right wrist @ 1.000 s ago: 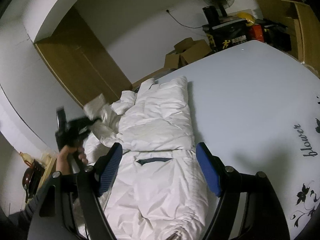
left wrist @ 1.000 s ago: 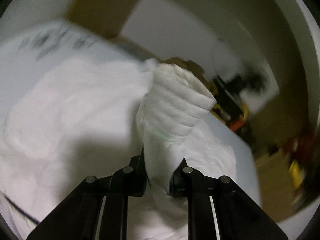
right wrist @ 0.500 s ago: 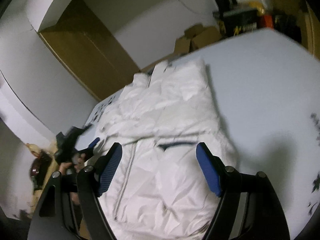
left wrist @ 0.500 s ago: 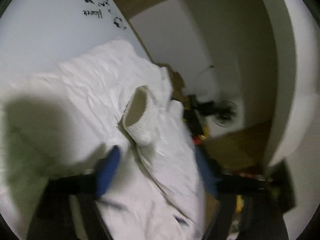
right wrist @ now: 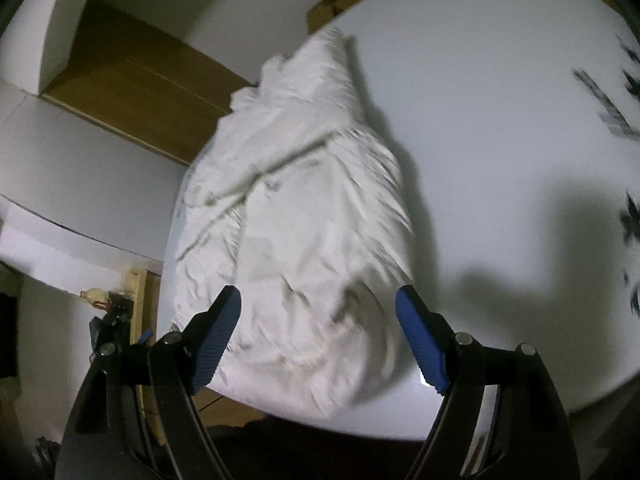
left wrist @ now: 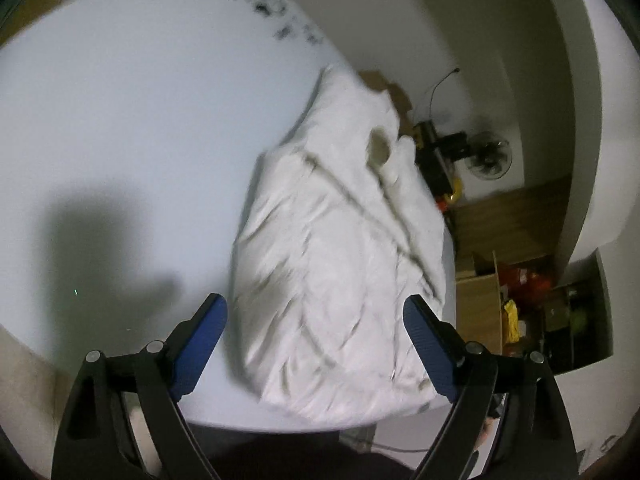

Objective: Fold large clothes

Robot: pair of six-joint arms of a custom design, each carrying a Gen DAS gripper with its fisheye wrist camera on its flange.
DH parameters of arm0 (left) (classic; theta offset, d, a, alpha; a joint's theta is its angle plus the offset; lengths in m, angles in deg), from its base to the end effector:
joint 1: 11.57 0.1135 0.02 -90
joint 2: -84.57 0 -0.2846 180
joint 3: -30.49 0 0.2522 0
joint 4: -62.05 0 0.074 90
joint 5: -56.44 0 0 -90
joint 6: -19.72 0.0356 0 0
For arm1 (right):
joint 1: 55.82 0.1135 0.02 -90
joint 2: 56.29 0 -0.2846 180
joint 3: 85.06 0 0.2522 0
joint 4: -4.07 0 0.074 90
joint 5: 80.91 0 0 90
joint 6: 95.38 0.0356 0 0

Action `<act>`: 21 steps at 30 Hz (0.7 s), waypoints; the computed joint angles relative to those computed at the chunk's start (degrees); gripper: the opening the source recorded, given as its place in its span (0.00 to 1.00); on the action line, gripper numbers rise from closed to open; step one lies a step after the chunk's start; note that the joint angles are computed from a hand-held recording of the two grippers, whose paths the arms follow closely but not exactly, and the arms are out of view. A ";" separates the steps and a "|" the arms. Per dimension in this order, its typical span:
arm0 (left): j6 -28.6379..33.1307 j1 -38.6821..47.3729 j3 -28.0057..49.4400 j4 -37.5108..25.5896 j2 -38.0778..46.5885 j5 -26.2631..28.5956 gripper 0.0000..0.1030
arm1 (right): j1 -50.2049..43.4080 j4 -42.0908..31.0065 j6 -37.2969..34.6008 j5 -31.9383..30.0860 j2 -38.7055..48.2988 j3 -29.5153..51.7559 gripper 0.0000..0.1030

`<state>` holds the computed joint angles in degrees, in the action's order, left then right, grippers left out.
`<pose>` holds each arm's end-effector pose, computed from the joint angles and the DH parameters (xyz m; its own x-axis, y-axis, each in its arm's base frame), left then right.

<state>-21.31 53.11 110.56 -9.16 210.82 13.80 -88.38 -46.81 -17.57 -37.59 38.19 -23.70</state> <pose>0.1596 0.2760 0.0739 -0.8204 -0.5391 -0.1907 -0.2105 0.5948 -0.7758 0.2362 -0.1201 0.1615 -0.8837 0.3924 -0.2550 0.1213 0.7182 0.6852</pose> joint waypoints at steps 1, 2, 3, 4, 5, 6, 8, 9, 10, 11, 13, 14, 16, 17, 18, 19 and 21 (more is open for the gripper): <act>1.07 0.19 0.35 -0.52 1.68 -0.82 0.87 | -0.82 -0.82 -0.74 -0.30 0.20 -0.37 0.77; 1.47 0.30 0.22 -0.34 2.58 -1.57 0.87 | -1.75 -1.63 -1.64 -0.79 0.56 -0.96 0.77; 1.37 -0.18 -0.01 0.68 3.76 -2.32 0.87 | -2.35 -2.16 -2.17 -1.12 1.11 -1.12 0.77; 1.36 -0.57 -0.68 1.65 4.34 -3.19 0.87 | -2.97 -2.66 -2.67 -1.47 1.83 -1.40 0.77; 0.79 -1.21 -1.37 3.05 4.98 -4.01 0.87 | -3.43 -2.91 -2.77 -1.80 2.69 -1.59 0.77; 1.05 -1.76 -1.63 3.53 5.90 -4.62 0.87 | -3.74 -3.24 -2.65 -2.24 3.54 -1.48 0.77; 2.24 -3.45 -1.60 3.32 8.21 -4.65 0.87 | -4.10 -3.62 -2.04 -3.81 6.32 -1.22 0.77; 2.58 -4.15 -1.59 3.19 8.96 -4.66 0.87 | -4.02 -3.45 -1.29 -4.52 8.15 -0.97 0.77; 2.56 -5.07 -1.58 3.30 9.76 -4.62 0.87 | -3.71 -3.02 -0.55 -4.83 9.07 -0.85 0.77; 2.48 -5.84 -1.78 3.79 10.34 -4.54 0.87 | -3.30 -2.66 0.17 -4.96 10.12 -0.60 0.77; 2.04 -6.94 -2.28 4.71 10.91 -3.77 0.88 | -2.47 -1.69 1.81 -5.21 12.19 -0.10 0.77; 1.20 -7.63 -2.99 5.99 10.57 -3.41 0.88 | -2.01 -1.26 2.47 -5.47 13.22 0.19 0.77; 0.72 -8.86 -4.21 7.99 9.97 -3.07 0.88 | -1.47 -1.37 2.67 -5.87 14.35 0.83 0.77; 0.74 -9.33 -4.42 8.39 10.14 -2.77 0.88 | -1.17 -1.12 2.98 -6.17 15.08 1.10 0.77; 0.51 -9.89 -4.71 8.76 10.13 -2.26 0.88 | -0.85 -0.75 3.38 -6.29 15.90 1.38 0.77; 0.25 -10.42 -4.43 8.59 10.38 -1.79 0.89 | -0.35 -0.23 4.15 -6.28 16.31 1.58 0.77; -1.52 -11.71 -3.91 8.35 10.92 -0.43 0.89 | 0.81 1.17 6.04 -7.01 17.77 1.98 0.77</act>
<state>-22.83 41.40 106.65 -0.81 221.74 13.36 -87.57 -45.64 -11.54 -44.59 55.95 -21.73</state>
